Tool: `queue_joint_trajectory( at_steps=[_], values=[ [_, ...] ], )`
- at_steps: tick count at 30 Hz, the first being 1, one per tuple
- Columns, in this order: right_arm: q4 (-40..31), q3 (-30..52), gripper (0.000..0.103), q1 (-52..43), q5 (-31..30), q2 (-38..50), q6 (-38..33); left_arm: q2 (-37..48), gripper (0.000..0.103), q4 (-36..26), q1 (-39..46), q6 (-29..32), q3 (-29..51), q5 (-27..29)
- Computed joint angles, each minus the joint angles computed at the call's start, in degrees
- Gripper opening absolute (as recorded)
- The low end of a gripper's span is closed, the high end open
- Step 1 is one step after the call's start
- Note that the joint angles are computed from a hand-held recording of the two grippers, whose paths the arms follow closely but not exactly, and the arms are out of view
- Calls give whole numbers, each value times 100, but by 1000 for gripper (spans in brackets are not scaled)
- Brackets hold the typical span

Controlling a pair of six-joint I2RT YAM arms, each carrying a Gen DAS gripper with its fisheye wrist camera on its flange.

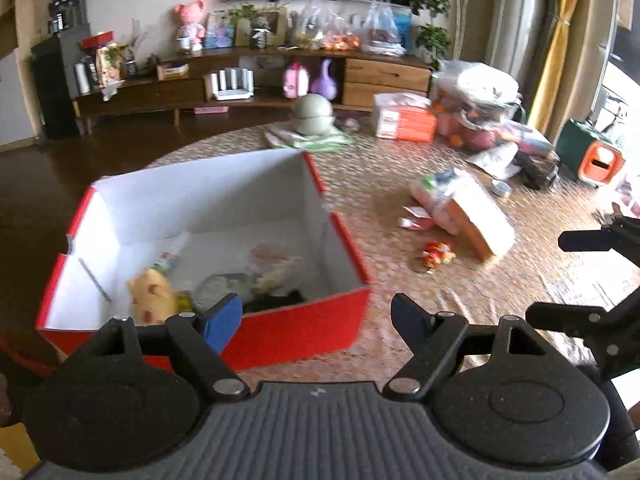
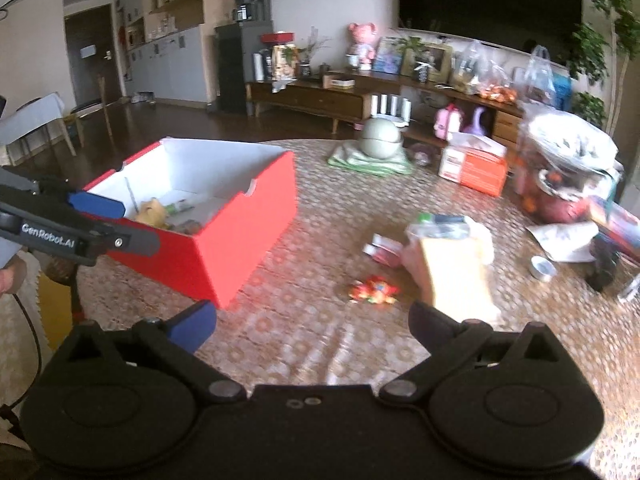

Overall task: Organize objects
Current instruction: 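Move both tools back toward the red keychain toy and bagged bread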

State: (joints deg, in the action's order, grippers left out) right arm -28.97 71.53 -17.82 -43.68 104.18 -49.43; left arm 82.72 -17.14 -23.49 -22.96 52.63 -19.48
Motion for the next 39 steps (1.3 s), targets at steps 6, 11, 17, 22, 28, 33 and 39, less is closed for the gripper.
queue_joint_trajectory(
  at_steps=[6, 11, 17, 22, 28, 33, 39],
  values=[
    [-111, 513, 103, -329, 15, 492, 18, 614, 85, 128, -421, -306, 378, -9],
    [-81, 901, 103, -499, 94, 821, 93, 1199, 86, 271, -698, -340, 807, -57],
    [-121, 1507, 102, -569, 251, 1305, 232, 1968, 101, 481, -901, -306, 1418, -51],
    [-162, 2014, 102, -502, 353, 1712, 382, 2594, 102, 642, -927, -279, 1894, 28],
    [-114, 2485, 102, -329, 581, 2188, 455, 3351, 102, 517, -870, -234, 2625, -23],
    [-164, 2937, 102, -178, 738, 2585, 476, 3858, 102, 472, -802, -236, 3152, 40],
    [-405, 3721, 102, -1, 868, 3144, 722, 4423, 102, 384, -692, -192, 3751, 101]
  ],
)
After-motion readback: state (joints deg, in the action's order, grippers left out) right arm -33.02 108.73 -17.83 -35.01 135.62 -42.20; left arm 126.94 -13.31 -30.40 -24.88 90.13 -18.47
